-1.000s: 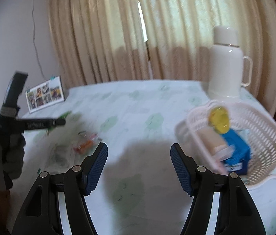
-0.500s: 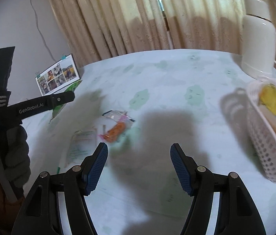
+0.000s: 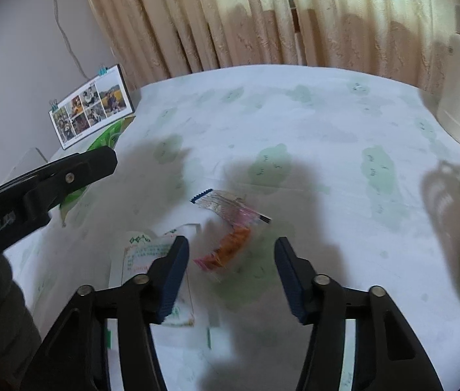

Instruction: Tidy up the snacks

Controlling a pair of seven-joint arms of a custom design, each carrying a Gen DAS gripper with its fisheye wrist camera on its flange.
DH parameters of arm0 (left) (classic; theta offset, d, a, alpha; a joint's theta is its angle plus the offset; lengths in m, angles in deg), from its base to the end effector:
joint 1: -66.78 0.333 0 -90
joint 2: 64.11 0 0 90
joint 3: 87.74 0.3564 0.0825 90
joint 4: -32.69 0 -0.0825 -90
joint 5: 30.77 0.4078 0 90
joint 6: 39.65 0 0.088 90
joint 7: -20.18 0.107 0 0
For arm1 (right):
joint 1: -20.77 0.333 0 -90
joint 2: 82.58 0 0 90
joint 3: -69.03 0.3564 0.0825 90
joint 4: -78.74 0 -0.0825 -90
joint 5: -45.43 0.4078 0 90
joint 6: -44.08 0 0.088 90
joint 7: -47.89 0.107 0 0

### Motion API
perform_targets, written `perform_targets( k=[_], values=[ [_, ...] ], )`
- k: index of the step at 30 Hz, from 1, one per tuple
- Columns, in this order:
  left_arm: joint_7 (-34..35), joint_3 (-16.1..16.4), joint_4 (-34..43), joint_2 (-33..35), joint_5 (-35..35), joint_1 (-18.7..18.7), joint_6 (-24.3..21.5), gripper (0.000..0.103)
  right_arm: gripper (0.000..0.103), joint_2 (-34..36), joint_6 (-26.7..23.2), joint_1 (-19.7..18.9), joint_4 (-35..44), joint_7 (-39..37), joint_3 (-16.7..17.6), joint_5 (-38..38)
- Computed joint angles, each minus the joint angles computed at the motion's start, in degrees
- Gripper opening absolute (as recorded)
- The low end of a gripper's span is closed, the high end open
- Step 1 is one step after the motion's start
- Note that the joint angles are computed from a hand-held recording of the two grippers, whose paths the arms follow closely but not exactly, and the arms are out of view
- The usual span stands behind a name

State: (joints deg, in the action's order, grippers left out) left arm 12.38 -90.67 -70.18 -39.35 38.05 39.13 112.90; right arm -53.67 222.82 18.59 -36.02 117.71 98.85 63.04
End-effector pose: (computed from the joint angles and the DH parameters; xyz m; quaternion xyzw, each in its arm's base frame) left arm 0.6008 -0.3815 0.3648 -0.7096 0.5811 -0.2884 0.2749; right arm 0.6326 0.2622 0.3195 -0.7788 0.5223 -0.0857 0.3366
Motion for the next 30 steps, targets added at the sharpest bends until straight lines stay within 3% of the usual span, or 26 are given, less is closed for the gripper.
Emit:
perform_targets(
  k=[4,7,15,24,28,30],
  values=[
    [-0.3,0.0,-0.1,-0.1,-0.1,0.0,0.2,0.045,0.041,1.0,-2.6,7.4,3.2,3.6,-7.6,-2.0],
    [-0.3,0.0,-0.1,-0.1,-0.1,0.0,0.3,0.045,0.035,1.9,-3.9,10.5,4.8,6.0,-11.1,-2.7],
    [-0.2,-0.1,-0.1,-0.1,-0.6,0.0,0.1,0.045,0.033,2.4,-2.3,9.8,4.4,6.3,-10.2,-3.1],
    [0.0,0.1,0.1,0.2,-1.1,-0.2,0.1,0.046,0.027,2.2,-1.0,2.6,2.6,3.4,-2.7,-0.9],
    [-0.3,0.2,0.0,0.1,-0.8,-0.4,0.3,0.046,0.026,1.7,-0.1,5.9,2.2,4.7,-6.1,-2.3],
    [-0.4,0.3,0.1,0.2,-0.6,-0.3,0.4,0.046,0.024,1.6,0.5,5.5,1.9,4.8,-5.6,-2.7]
  ],
)
